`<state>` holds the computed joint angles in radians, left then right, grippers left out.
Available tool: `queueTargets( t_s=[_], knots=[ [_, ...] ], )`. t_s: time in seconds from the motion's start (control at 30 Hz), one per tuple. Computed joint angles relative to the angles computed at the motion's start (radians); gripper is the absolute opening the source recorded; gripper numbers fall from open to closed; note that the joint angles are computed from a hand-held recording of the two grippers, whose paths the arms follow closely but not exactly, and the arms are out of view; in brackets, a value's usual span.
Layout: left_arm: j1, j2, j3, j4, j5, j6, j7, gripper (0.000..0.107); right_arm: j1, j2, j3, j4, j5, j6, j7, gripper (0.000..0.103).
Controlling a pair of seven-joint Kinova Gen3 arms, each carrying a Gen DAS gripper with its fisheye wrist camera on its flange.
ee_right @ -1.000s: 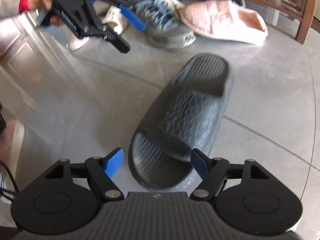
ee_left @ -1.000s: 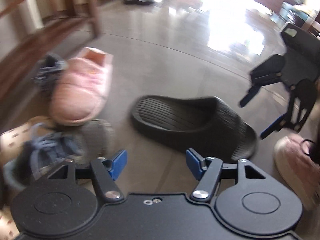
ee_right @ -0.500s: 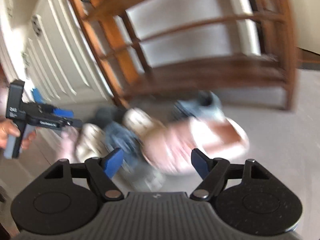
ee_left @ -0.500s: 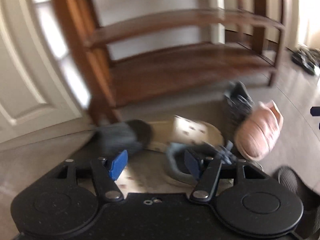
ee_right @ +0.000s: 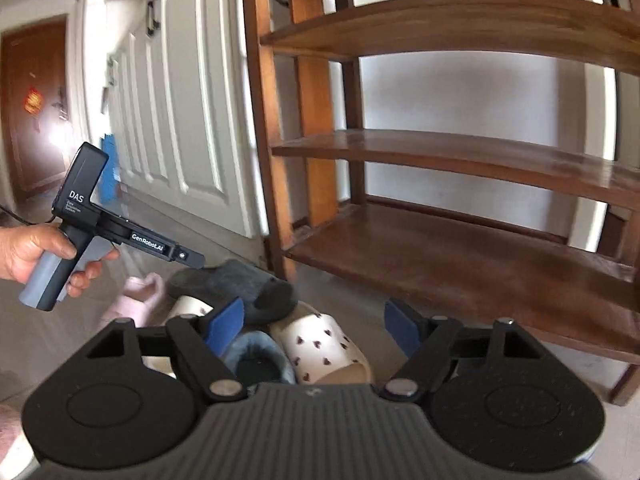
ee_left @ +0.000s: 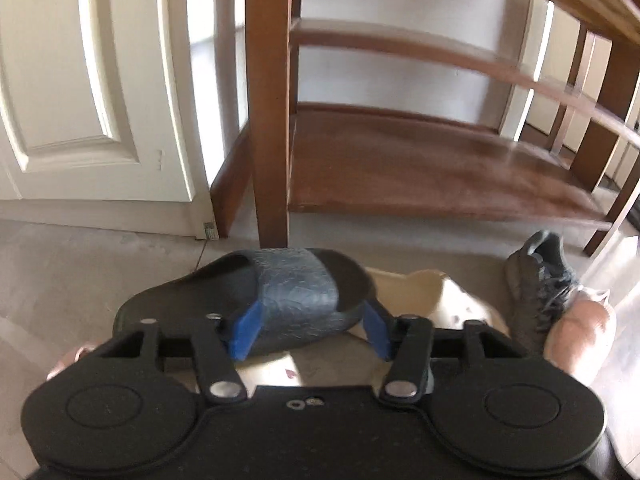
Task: Organize scattered shoes
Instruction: 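Grasp the second black slide's strap with the left tool, then carry the second black slide and set it beside the first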
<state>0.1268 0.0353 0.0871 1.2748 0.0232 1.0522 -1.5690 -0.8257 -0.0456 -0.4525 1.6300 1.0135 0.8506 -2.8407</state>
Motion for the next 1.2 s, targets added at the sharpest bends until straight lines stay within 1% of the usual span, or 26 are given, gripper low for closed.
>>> queueTargets(
  t_s=[0.1,0.13,0.2,0.23,0.27,0.33,0.37,0.4,0.43,0.47,0.5,0.53,0.6,0.7,0.73,0.77,0.8,0.83,0.87,0.9,1.0,1.03,1.07,1.1,1.17,1.2],
  knots=[
    [-0.068,0.022,-0.016,0.028,0.122,-0.053,-0.079,0.044,-0.032,0.029,-0.021,-0.034,-0.004,0.096,0.050,0.081],
    [-0.105,0.033,-0.006,0.039,0.163,-0.066,-0.111,0.044,-0.046,0.053,-0.020,-0.063,-0.013,0.132,0.082,0.081],
    [-0.125,0.049,-0.036,0.056,0.238,-0.073,-0.192,0.044,-0.065,0.078,-0.005,-0.092,-0.031,0.166,0.119,0.081],
    [-0.144,0.056,-0.041,0.069,0.272,-0.077,-0.233,0.044,-0.081,0.100,0.018,-0.119,-0.047,0.185,0.137,0.081],
    [-0.182,0.061,-0.029,0.084,0.313,-0.081,-0.273,0.044,-0.093,0.121,0.030,-0.147,-0.061,0.207,0.146,0.081],
    [-0.217,0.075,-0.036,0.097,0.394,-0.078,-0.341,0.044,-0.115,0.162,0.057,-0.203,-0.088,0.247,0.164,0.081],
    [-0.251,0.087,-0.020,0.098,0.435,-0.070,-0.367,0.046,-0.128,0.175,0.069,-0.223,-0.097,0.261,0.162,0.081],
    [-0.297,0.100,0.010,0.100,0.476,-0.062,-0.394,0.043,-0.140,0.188,0.081,-0.244,-0.108,0.274,0.161,0.081],
    [-0.343,0.119,0.046,0.092,0.516,-0.046,-0.423,0.038,-0.152,0.201,0.093,-0.264,-0.117,0.289,0.159,0.081],
    [-0.372,0.133,0.063,0.085,0.557,-0.030,-0.458,0.025,-0.169,0.214,0.105,-0.283,-0.123,0.308,0.149,0.081],
    [-0.383,0.140,0.061,0.089,0.598,-0.024,-0.498,0.023,-0.184,0.223,0.117,-0.296,-0.126,0.322,0.138,0.081],
    [-0.375,0.154,0.046,0.075,0.629,-0.008,-0.526,0.021,-0.198,0.228,0.128,-0.304,-0.134,0.332,0.128,0.081],
    [-0.346,0.197,-0.015,0.035,0.706,0.050,-0.558,0.016,-0.225,0.239,0.150,-0.320,-0.147,0.351,0.112,0.081],
    [-0.369,0.213,-0.017,0.026,0.764,0.068,-0.558,0.012,-0.270,0.254,0.169,-0.347,-0.142,0.403,0.133,0.081],
    [-0.380,0.202,-0.015,0.037,0.791,0.057,-0.568,0.012,-0.288,0.259,0.173,-0.357,-0.132,0.430,0.146,0.081],
    [-0.376,0.196,-0.031,0.047,0.817,0.053,-0.585,0.012,-0.301,0.259,0.177,-0.361,-0.124,0.447,0.152,0.081],
    [-0.381,0.173,-0.028,0.061,0.836,0.045,-0.619,0.012,-0.311,0.258,0.181,-0.361,-0.117,0.458,0.153,0.081],
    [-0.402,0.139,-0.007,0.077,0.860,0.039,-0.660,0.012,-0.319,0.256,0.183,-0.360,-0.109,0.470,0.154,0.081],
    [-0.411,0.123,-0.004,0.085,0.892,0.049,-0.693,0.010,-0.327,0.255,0.183,-0.360,-0.101,0.481,0.155,0.081],
    [-0.402,0.116,-0.019,0.082,0.917,0.066,-0.711,0.009,-0.334,0.253,0.184,-0.359,-0.093,0.493,0.153,0.081],
    [-0.375,0.084,-0.055,0.062,0.997,0.142,-0.774,0.010,-0.345,0.230,0.181,-0.328,-0.066,0.521,0.103,0.081],
    [-0.380,0.075,-0.040,0.049,1.024,0.182,-0.787,0.010,-0.351,0.217,0.175,-0.311,-0.052,0.537,0.078,0.081],
    [-0.388,0.067,-0.007,0.035,1.043,0.223,-0.790,0.010,-0.355,0.205,0.166,-0.295,-0.038,0.555,0.054,0.081],
    [-0.379,0.071,0.007,0.012,1.047,0.264,-0.786,0.010,-0.351,0.193,0.148,-0.280,-0.023,0.575,0.028,0.081],
    [-0.305,0.079,0.003,-0.027,1.040,0.324,-0.775,0.010,-0.352,0.172,0.106,-0.252,0.012,0.639,-0.027,0.081],
    [-0.268,0.087,0.014,-0.050,1.028,0.347,-0.761,0.010,-0.379,0.157,0.110,-0.233,0.027,0.680,-0.064,0.081]
  ],
)
